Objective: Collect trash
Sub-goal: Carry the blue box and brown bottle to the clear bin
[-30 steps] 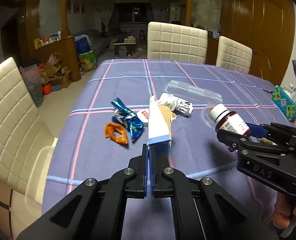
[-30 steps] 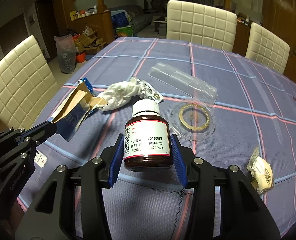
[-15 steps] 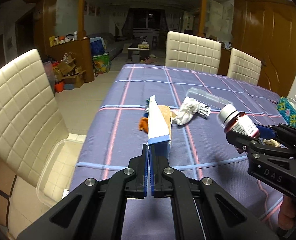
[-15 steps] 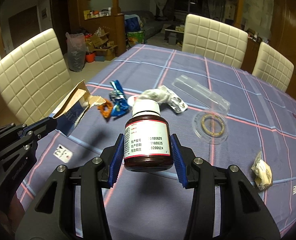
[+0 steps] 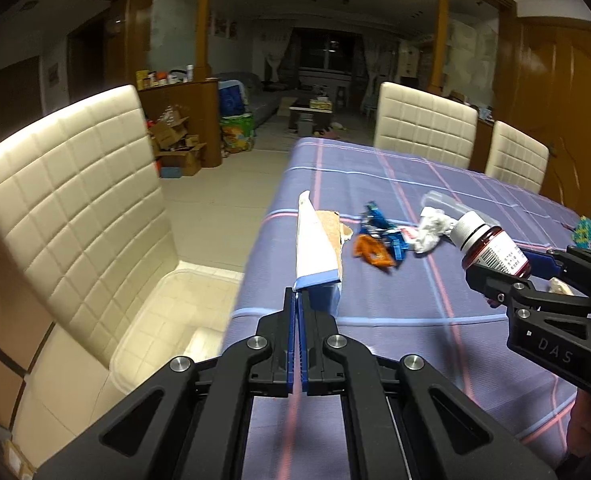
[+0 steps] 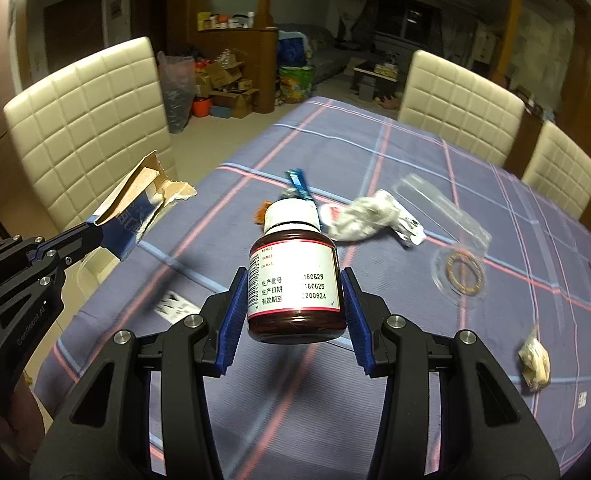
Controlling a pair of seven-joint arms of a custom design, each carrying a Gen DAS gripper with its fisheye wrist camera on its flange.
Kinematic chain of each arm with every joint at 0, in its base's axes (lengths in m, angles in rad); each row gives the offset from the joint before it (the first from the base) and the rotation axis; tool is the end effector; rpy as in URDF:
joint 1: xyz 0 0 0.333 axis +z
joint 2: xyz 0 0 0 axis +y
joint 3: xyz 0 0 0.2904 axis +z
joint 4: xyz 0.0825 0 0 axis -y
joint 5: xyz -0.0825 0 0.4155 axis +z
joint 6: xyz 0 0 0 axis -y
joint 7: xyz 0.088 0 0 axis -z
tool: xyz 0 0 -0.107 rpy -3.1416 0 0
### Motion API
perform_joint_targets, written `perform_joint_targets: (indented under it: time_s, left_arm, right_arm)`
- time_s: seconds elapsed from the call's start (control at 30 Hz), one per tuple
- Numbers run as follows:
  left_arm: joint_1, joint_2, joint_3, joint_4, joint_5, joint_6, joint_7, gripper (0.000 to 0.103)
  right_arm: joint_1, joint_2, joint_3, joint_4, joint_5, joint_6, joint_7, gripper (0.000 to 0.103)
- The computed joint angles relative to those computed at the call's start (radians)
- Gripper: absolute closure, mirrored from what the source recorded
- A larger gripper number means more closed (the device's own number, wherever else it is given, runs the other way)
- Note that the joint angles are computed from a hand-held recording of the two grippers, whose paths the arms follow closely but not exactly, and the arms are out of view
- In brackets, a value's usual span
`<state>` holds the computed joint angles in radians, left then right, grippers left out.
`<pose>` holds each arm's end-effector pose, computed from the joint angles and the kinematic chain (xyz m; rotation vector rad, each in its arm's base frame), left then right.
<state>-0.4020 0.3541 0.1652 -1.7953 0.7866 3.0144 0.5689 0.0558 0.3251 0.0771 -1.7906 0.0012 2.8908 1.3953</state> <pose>0.6626 -0.2247 0.3981 -1.6851 1.7046 -0.9039 0.7011 0.0886 0.4228 -2.0029 1.4874 -0.7157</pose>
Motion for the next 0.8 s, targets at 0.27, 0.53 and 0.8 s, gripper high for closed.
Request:
perform_joint_targets:
  time_s: [0.27,0.53,0.8]
  left_arm:
    - [0.024,-0.054,0.035,-0.07,0.143,-0.009,-0.148,0.101]
    - [0.116,-0.034,-0.019,-0.052,0.176,-0.037,-0.183,0.101]
    - [0.163,0.03,-0.029,0.001,0.021,-0.05,-0.061,0.101]
  right_arm:
    - [0.057,0.047,0.025,0.068,-0.038,-0.02,-0.032,0.056]
    - [0.118,0.132,0.015,0.187,-0.096,-0.043,-0.028,0.056]
    - [0.157,0.247,0.006,0.354,-0.133,-0.114,-0.013,0.056]
